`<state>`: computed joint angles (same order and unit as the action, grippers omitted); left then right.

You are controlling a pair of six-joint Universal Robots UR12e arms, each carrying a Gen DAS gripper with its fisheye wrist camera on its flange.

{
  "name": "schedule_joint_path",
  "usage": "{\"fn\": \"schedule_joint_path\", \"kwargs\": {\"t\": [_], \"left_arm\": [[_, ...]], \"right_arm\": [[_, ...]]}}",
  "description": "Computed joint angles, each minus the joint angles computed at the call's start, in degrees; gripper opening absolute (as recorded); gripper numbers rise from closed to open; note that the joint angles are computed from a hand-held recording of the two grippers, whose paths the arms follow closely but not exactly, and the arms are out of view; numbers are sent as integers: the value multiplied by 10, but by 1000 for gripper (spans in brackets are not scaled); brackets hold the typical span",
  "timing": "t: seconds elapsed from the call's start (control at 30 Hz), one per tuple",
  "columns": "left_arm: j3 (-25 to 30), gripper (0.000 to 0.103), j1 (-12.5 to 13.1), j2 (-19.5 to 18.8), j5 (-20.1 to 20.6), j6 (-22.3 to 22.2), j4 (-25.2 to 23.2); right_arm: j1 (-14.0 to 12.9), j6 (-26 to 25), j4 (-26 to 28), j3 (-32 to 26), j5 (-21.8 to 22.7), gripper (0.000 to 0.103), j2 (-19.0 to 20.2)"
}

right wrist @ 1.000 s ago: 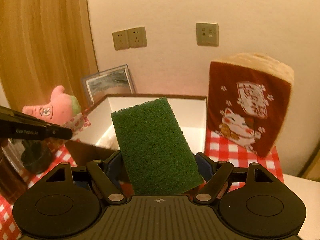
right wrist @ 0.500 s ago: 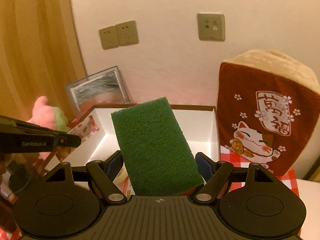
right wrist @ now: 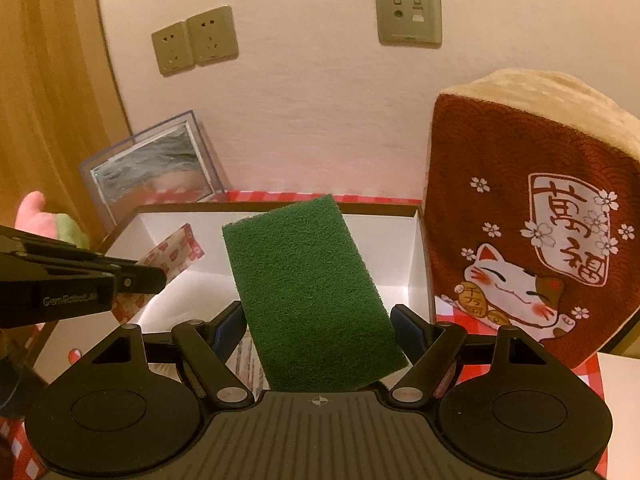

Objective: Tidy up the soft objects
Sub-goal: 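Carry packet and sponge into the white box and open both tools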

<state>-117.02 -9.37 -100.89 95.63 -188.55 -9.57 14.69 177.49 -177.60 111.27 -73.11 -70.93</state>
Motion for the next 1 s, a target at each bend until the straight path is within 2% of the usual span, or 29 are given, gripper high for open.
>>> {"fn": "schedule_joint_path", "kwargs": {"t": [0.07, 0.1, 0.2, 0.57, 0.73, 0.87, 1.0], "left_arm": [[5, 37, 0, -6, 6, -2, 2], [7, 40, 0, -9, 10, 0, 6], [12, 41, 5, -12, 9, 5, 4], [1, 42, 19, 3, 12, -18, -8], [-7, 42, 21, 12, 6, -28, -9], [-15, 44, 21, 20, 5, -31, -6], [-25, 44, 21, 30, 3, -36, -2]], "right_arm": [[-1, 1, 2, -4, -1, 78, 3], [-1, 2, 2, -5, 0, 78, 4], [-2, 4, 2, -7, 1, 78, 6], [2, 4, 6, -13, -5, 78, 11], [0, 29, -19, -19, 4, 79, 17], [-6, 69, -56, -21, 24, 87, 21], [-11, 73, -70, -15, 32, 90, 15]]}}
